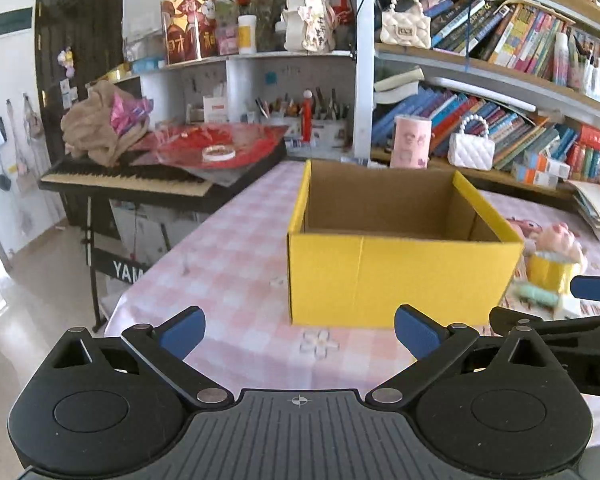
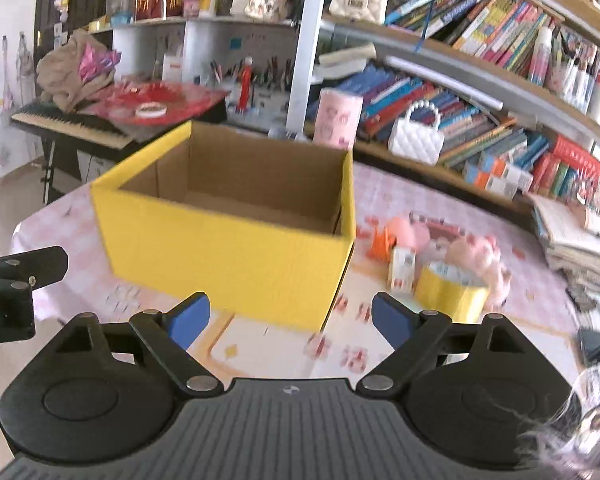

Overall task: Organize objects
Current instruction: 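Move both tools back toward the remaining items on the table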

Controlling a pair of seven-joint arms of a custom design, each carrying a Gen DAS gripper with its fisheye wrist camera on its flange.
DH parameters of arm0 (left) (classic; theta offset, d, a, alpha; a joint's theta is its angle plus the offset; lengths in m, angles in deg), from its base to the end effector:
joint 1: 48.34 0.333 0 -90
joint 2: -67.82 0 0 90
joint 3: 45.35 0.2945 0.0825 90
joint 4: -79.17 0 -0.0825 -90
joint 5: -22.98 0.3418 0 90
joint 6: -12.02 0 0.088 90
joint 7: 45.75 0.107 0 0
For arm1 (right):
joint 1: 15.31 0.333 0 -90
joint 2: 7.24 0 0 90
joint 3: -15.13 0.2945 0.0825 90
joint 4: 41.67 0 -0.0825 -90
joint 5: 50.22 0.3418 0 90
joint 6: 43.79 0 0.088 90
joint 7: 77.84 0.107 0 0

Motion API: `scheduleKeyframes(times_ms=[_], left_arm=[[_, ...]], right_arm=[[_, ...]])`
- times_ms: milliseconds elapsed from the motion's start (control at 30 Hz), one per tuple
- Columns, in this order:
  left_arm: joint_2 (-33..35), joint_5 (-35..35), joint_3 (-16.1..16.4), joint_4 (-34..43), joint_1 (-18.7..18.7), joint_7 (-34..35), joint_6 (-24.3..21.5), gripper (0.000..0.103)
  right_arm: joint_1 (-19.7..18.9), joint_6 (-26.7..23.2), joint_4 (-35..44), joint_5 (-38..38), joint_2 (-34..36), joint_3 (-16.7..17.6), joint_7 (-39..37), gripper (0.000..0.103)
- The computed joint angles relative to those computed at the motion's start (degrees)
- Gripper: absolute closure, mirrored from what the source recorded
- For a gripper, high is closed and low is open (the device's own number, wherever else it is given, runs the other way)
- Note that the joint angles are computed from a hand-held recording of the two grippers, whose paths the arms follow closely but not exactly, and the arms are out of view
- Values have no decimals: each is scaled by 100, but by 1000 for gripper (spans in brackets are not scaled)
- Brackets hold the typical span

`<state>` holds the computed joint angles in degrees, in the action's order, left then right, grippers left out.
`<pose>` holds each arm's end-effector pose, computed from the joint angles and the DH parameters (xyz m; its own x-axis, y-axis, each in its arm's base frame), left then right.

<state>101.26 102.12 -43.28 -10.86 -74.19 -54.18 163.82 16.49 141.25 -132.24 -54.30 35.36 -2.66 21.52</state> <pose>0.6078 -0.3014 0.3426 0.1725 -0.9849 -0.0170 -0.5450 -0.0810 -0.8345 0.6651 0.2314 0.3388 0.2668 -0.9550 0.1299 -0.5417 -0.2601 -0.7994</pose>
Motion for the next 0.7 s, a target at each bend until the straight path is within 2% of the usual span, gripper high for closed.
scheduleKeyframes(times_ms=[267, 333, 700], left_arm=[[-347, 239, -151, -576, 92, -199, 107, 1], [-393, 267, -196, -667, 131, -166, 181, 1], [-398, 253, -330, -792, 223, 133, 657, 1]], right_arm=[[760, 83, -880, 198, -365, -698, 375, 12], [1033, 106, -1074, 245, -409, -974, 467, 12], [1984, 194, -1937, 611, -639, -1885, 714, 12]])
